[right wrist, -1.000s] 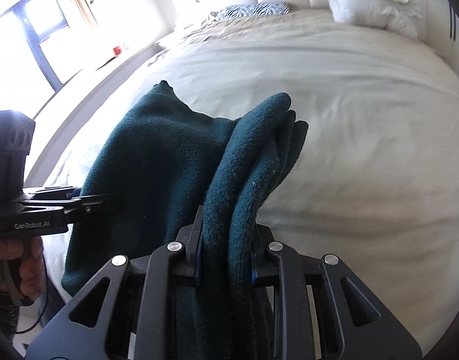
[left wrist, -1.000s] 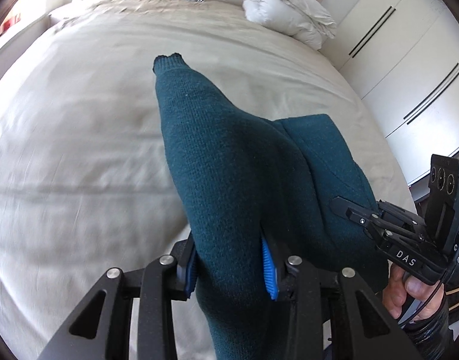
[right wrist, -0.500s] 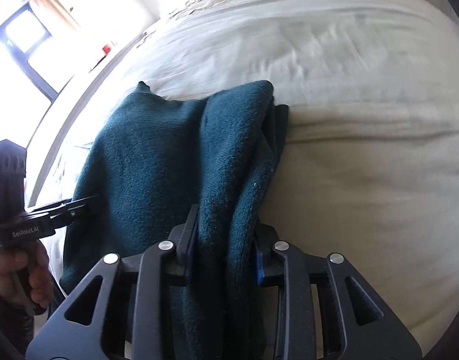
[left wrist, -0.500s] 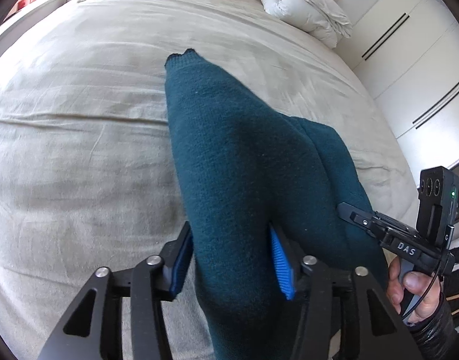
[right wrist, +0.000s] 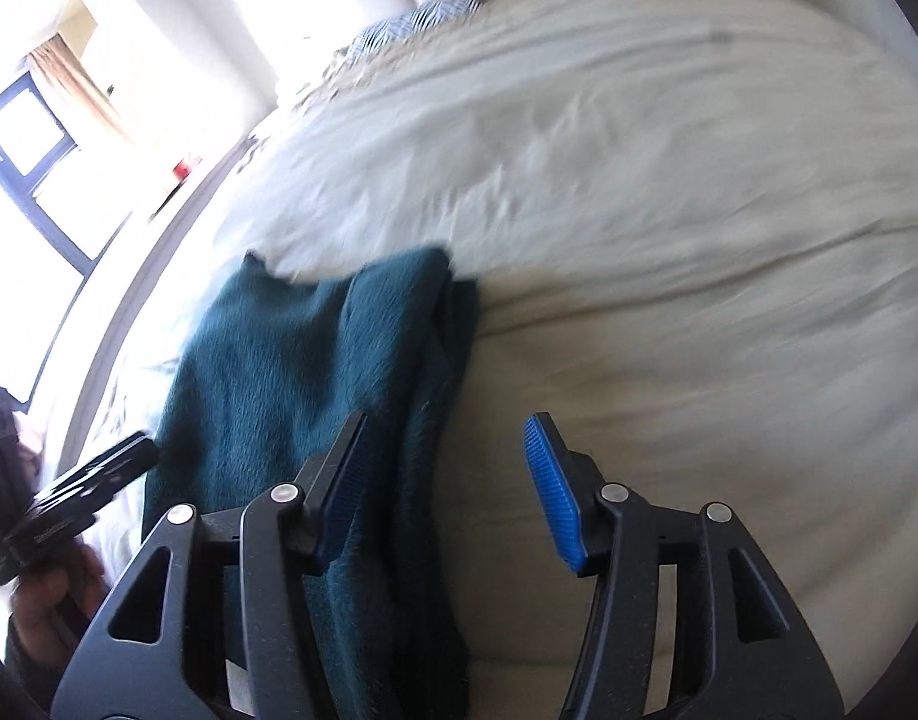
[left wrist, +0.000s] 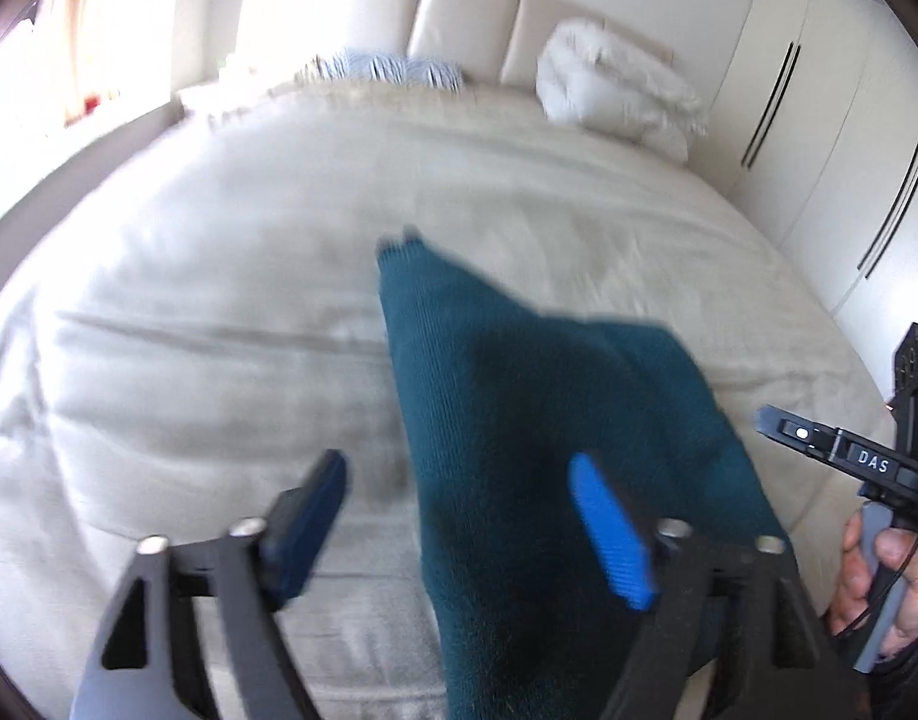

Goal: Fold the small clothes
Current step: 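Open both grippers and lift them away from the folded sweater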

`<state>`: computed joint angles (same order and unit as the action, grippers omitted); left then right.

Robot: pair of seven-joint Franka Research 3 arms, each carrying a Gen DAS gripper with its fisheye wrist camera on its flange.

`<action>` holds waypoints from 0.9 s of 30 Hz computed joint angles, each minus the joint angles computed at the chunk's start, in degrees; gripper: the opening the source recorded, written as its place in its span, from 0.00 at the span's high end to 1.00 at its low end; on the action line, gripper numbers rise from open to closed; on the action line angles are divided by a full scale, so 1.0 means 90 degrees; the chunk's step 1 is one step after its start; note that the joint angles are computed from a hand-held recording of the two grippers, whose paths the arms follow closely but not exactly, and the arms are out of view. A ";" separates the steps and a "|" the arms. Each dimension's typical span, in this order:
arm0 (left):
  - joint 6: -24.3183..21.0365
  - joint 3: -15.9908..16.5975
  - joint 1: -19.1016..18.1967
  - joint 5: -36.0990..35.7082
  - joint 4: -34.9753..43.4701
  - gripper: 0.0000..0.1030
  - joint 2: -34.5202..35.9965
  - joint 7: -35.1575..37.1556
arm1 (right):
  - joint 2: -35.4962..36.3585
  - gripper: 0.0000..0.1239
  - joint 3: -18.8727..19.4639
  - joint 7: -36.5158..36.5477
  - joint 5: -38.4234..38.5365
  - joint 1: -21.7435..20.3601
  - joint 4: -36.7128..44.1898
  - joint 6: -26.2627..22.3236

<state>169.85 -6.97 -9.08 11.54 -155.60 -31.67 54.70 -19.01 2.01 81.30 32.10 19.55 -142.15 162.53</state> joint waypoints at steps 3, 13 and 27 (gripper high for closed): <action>0.0251 -0.1217 0.1295 0.0818 -0.0129 0.00 -0.0713 -0.0841 | -0.0403 0.58 0.0413 0.0595 -0.0700 -0.0465 -0.0212 0.0367; -0.0182 -0.2692 0.2831 0.2403 0.0078 0.00 -0.2851 -0.2247 | -0.2171 0.17 0.2370 0.2161 -0.2366 -0.2365 -0.1172 0.2836; -0.2540 -0.1565 0.0731 0.2105 0.0612 0.00 -0.1815 -0.2283 | -0.2848 0.17 0.2108 0.2049 -0.2632 -0.1891 -0.0652 0.0814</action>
<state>146.99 -21.06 -2.50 30.48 -150.09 -48.00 34.15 -44.64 20.98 99.75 8.42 2.53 -148.02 169.86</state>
